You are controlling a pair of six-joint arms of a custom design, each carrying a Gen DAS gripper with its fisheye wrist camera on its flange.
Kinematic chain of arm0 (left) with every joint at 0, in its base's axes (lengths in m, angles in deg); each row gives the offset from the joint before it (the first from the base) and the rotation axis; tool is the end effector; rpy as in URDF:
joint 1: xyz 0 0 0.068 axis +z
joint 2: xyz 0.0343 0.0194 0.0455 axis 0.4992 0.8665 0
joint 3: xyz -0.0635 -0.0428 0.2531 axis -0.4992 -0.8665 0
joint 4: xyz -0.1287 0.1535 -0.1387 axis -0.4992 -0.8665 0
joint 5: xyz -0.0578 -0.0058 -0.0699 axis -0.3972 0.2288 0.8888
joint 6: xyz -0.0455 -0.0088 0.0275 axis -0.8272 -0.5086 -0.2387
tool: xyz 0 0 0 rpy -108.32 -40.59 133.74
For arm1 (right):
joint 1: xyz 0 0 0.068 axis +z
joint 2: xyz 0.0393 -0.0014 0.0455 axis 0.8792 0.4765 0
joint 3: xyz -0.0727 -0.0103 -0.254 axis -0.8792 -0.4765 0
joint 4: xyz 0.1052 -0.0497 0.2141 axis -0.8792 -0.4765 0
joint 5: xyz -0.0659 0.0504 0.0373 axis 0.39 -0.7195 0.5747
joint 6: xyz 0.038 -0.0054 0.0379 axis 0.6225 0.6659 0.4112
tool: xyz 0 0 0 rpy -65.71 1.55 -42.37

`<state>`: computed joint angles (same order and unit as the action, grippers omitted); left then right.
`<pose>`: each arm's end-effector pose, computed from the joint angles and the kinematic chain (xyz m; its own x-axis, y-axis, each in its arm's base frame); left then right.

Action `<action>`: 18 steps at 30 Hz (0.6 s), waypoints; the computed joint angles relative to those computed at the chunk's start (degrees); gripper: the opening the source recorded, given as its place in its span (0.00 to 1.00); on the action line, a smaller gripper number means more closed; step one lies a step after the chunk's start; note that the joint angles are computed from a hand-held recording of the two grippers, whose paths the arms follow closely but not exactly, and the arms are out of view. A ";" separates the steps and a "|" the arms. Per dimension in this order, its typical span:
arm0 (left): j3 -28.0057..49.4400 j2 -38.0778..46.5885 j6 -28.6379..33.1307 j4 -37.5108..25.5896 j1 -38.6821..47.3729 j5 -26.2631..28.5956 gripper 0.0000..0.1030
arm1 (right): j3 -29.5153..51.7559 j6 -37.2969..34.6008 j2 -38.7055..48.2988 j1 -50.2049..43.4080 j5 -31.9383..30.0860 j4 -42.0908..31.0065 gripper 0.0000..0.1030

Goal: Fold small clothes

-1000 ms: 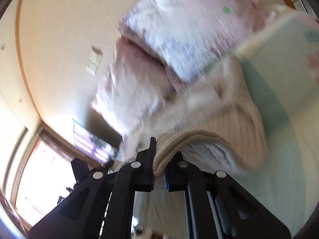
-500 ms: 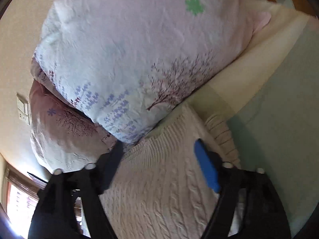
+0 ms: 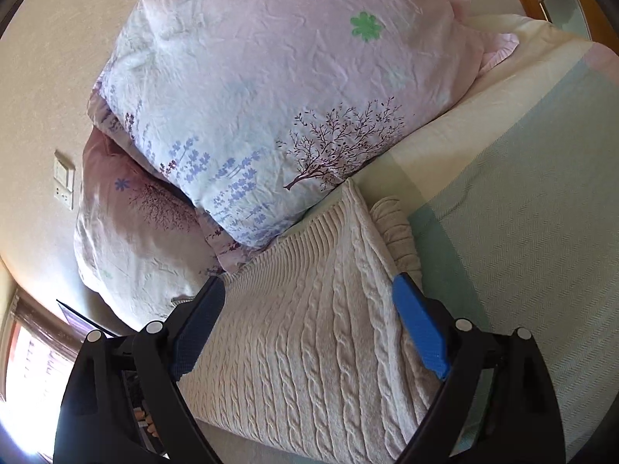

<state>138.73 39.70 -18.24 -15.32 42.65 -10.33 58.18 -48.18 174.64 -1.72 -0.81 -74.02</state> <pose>0.3544 0.0527 0.0745 -0.8941 -0.1310 -0.4283 0.2080 0.7254 -0.6561 0.1220 -0.1733 0.1062 -0.4409 0.7352 -0.5148 0.2197 0.6445 0.7323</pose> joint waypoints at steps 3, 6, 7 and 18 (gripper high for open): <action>-2.30 -3.16 -3.62 0.96 -0.08 5.26 0.14 | 2.26 -6.06 1.46 -2.60 -1.42 -6.23 0.88; -8.67 -12.46 -11.32 7.28 -4.65 12.59 0.13 | 4.05 -12.30 1.19 -6.12 -2.54 -11.86 0.88; -11.22 -15.75 -15.68 12.04 -7.94 13.51 0.13 | 4.41 -13.26 0.77 -7.11 -2.67 -12.56 0.88; -4.39 6.16 -74.27 72.74 -43.60 18.88 0.70 | 19.71 -15.75 12.60 -11.56 0.01 -23.08 0.88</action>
